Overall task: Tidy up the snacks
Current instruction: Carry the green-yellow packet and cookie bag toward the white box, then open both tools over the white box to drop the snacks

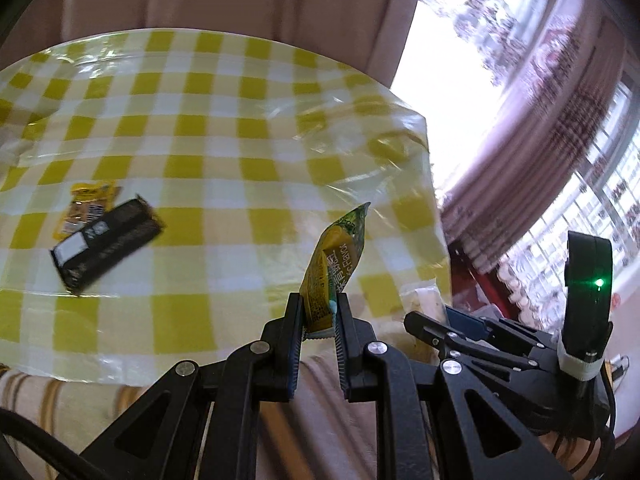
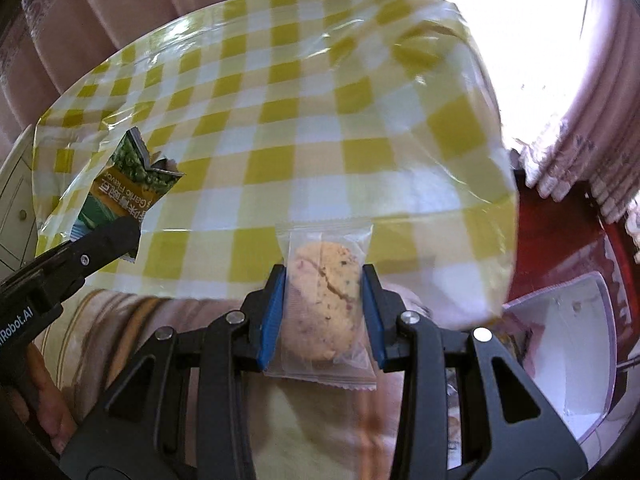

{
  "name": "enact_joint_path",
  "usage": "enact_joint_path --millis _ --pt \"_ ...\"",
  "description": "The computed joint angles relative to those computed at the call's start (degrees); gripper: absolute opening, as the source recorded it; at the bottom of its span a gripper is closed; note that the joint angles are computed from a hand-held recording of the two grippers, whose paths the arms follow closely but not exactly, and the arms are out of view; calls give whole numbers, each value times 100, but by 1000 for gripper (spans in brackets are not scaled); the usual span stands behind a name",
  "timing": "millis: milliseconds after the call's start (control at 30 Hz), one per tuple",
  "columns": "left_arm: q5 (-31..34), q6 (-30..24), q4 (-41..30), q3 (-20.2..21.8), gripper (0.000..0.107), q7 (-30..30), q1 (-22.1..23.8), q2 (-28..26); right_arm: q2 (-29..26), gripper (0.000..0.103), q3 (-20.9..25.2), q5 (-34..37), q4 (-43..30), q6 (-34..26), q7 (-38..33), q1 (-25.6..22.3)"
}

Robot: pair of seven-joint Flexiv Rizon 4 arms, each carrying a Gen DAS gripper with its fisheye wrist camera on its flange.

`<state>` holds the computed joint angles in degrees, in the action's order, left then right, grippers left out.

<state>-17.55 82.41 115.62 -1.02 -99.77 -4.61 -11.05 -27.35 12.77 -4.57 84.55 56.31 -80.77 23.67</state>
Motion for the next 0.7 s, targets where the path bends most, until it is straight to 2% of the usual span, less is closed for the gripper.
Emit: enact_joint_path --millis 233,700 --pt "185 -201 -251 -68 16 -39 -182 -133 271 41 -81 76 397 100 52 -242" --pt "-80 -494 -581 -417 16 436 -360 -393 499 41 -202 43 859 182 193 -539"
